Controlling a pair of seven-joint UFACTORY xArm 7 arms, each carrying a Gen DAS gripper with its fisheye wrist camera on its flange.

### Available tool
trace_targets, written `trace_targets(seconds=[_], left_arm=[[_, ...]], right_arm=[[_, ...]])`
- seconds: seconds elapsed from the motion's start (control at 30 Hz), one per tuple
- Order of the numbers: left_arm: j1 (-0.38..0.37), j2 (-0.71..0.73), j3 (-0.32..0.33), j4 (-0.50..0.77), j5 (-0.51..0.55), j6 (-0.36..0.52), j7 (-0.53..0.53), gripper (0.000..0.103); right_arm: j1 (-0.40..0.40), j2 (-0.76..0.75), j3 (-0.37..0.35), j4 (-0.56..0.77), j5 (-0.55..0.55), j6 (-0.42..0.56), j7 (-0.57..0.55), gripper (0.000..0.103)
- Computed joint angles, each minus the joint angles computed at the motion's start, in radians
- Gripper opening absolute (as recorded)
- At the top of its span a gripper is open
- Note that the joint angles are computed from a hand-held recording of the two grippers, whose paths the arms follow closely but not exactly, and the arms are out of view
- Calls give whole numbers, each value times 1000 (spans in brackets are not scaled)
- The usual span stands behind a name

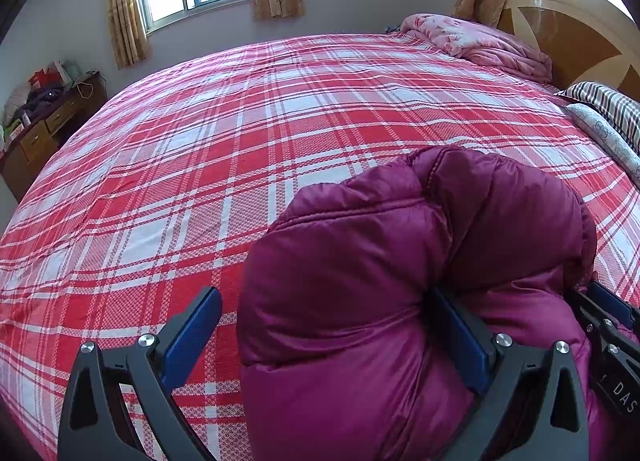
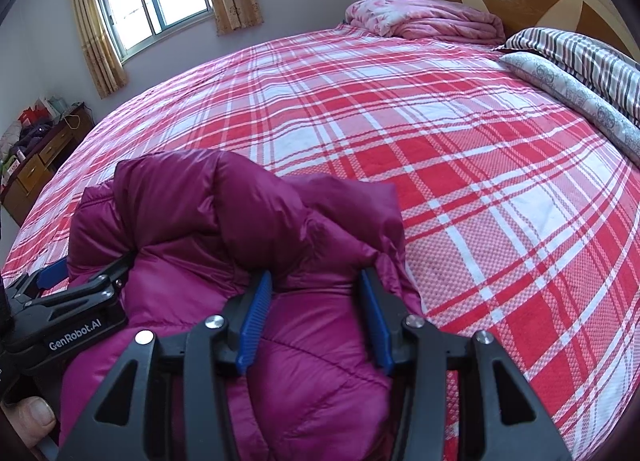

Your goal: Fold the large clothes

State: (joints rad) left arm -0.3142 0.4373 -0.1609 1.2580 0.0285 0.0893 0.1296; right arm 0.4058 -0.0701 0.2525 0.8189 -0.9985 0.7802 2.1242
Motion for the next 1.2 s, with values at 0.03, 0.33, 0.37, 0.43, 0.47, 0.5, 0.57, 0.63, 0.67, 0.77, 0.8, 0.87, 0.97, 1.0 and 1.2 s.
trace_targets(seconds=[0.03, 0.33, 0.37, 0.43, 0.47, 0.5, 0.57, 0.63, 0.67, 0.77, 0.8, 0.87, 0.97, 1.0, 1.2], left_arm=[[4, 0, -4, 0, -3, 0, 3, 102], [91, -4, -98, 6, -63, 40, 81, 102], [140, -3, -150, 12, -105, 65, 123, 102], [230, -2, -239, 24, -209, 127, 208, 102], [271, -7, -274, 25, -267, 162, 240, 102], [307, -20, -301, 19, -328, 188, 267, 102], [388, -54, -366, -10, -463, 223, 356, 102], [475, -106, -440, -64, -609, 228, 508, 102], [511, -126, -470, -84, -676, 237, 587, 102], [606, -187, -534, -130, -878, 294, 815, 102], [627, -197, -541, -135, -933, 337, 873, 102], [616, -190, -515, -127, -936, 382, 897, 102], [583, -170, -482, -118, -952, 392, 921, 102], [569, -163, -469, -115, -953, 397, 921, 102], [514, -131, -414, -99, -1018, 423, 1008, 102]], right_arm=[[0, 0, 0, -1, 0, -1, 0, 48], [3, 2, 2, 14, 28, 20, -40, 49], [5, 2, 2, 17, 30, 26, -46, 50], [9, -3, 6, 19, 33, 41, -49, 54], [11, -7, 8, 18, 35, 48, -51, 59], [14, -18, 12, 14, 36, 60, -50, 61], [13, -64, 21, -22, 0, 50, 2, 76], [0, -130, 34, -81, -48, 14, 76, 88], [-6, -163, 47, -105, -48, 28, 98, 89], [-28, -259, 72, -183, -39, 19, 132, 89], [-41, -283, 71, -207, -40, -18, 141, 89], [-75, -314, 55, -255, -50, -127, 167, 89], [-142, -311, 68, -276, -118, -243, 221, 89], [-165, -305, 77, -276, -147, -275, 238, 89], [-260, -237, 79, -261, -360, -459, 395, 83]])
